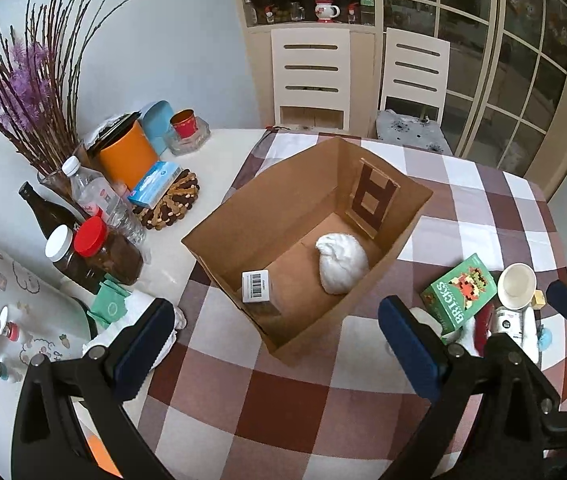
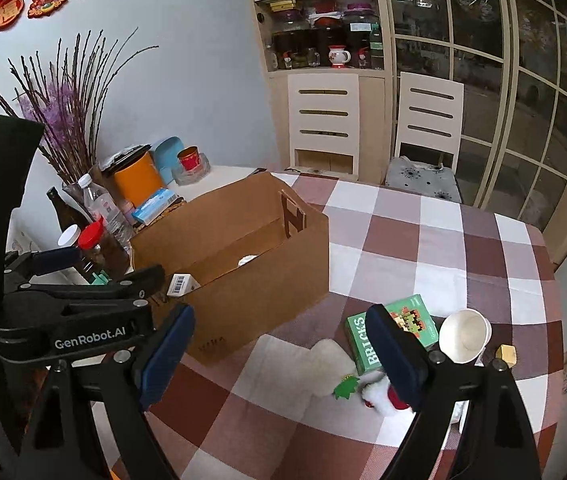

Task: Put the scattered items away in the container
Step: 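Open both tools to drop the medicine box and cotton wad into the box, then grasp the white fluffy pad with the left tool while the right tool grasps the blue pompom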

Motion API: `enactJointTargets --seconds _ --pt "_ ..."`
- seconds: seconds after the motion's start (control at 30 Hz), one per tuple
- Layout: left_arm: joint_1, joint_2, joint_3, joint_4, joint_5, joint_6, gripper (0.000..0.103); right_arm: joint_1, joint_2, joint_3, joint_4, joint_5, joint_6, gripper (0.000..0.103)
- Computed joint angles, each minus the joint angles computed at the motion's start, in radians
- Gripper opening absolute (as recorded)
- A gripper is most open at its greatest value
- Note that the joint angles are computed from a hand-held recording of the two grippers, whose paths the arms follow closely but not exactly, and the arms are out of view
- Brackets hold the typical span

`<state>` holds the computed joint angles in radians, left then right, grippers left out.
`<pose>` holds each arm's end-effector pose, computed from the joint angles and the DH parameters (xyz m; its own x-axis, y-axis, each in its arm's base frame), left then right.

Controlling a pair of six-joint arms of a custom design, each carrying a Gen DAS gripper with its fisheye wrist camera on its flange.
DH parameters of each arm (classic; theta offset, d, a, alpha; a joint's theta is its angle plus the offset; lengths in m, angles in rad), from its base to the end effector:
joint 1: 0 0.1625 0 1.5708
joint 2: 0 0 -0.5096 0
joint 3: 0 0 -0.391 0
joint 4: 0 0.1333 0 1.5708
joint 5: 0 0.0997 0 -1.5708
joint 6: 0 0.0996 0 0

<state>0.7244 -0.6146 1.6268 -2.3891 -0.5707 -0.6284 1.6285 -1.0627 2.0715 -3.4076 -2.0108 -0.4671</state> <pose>-0.3886 -0.6338 0.0528 -0.6234 0.0320 -0.7813 0.4554 0.8270 -0.3295 0.1248 -0.5839 0.2894 -0.8051 -0.0710 0.5889 -0.4497 0.7204 -0.5280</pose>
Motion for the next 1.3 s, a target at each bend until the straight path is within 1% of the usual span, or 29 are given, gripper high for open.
enactJointTargets --seconds 0.23,0.43,0.53,0.63,0.7,0.73,0.8,0.87,0.97,1.07,1.13,1.17,1.2,1.23,1.27,1.3 --pt "-0.012 0.002 0.016 -0.012 -0.013 0.002 0.103 -0.014 -0.020 0.030 -0.009 0.008 0.005 0.090" --pt "-0.020 0.013 0.059 -0.057 -0.062 0.042 0.103 -0.046 -0.044 0.106 -0.053 -0.009 -0.003 0.090" --pt "-0.018 0.032 0.090 -0.090 -0.111 0.080 0.103 -0.084 -0.053 0.169 -0.108 -0.036 -0.016 0.090" --pt "-0.004 0.066 0.104 -0.119 -0.196 0.109 0.103 -0.133 -0.060 0.230 -0.160 -0.087 -0.004 0.090" --pt "0.008 0.105 0.096 -0.133 -0.257 0.131 0.103 -0.166 -0.075 0.259 -0.165 -0.095 0.017 0.090" --pt "0.014 0.131 0.086 -0.156 -0.282 0.158 0.103 -0.185 -0.087 0.273 -0.161 -0.094 0.033 0.090" --pt "0.021 0.183 0.060 -0.196 -0.301 0.219 0.102 -0.214 -0.108 0.291 -0.157 -0.086 0.055 0.090" --pt "0.027 0.242 0.015 -0.240 -0.285 0.295 0.101 -0.231 -0.124 0.307 -0.170 -0.086 0.058 0.090" --pt "0.044 0.313 -0.063 -0.283 -0.262 0.374 0.101 -0.244 -0.138 0.331 -0.209 -0.094 0.048 0.090" --pt "0.064 0.366 -0.146 -0.262 -0.259 0.390 0.101 -0.256 -0.153 0.345 -0.214 -0.097 0.065 0.090" --pt "0.078 0.391 -0.196 -0.213 -0.258 0.377 0.101 -0.269 -0.165 0.354 -0.208 -0.096 0.081 0.090" --pt "0.084 0.404 -0.220 -0.183 -0.246 0.366 0.099 -0.277 -0.172 0.357 -0.200 -0.093 0.091 0.090" --pt "0.089 0.415 -0.237 -0.161 -0.236 0.360 0.089 -0.284 -0.177 0.358 -0.192 -0.089 0.100 0.090" --pt "0.094 0.420 -0.245 -0.147 -0.232 0.357 0.082 -0.291 -0.183 0.357 -0.184 -0.083 0.107 0.090" --pt "0.099 0.421 -0.245 -0.140 -0.234 0.353 0.064 -0.299 -0.190 0.357 -0.175 -0.074 0.115 0.090" --pt "0.103 0.415 -0.229 -0.168 -0.244 0.360 0.053 -0.309 -0.197 0.356 -0.166 -0.064 0.124 0.090"
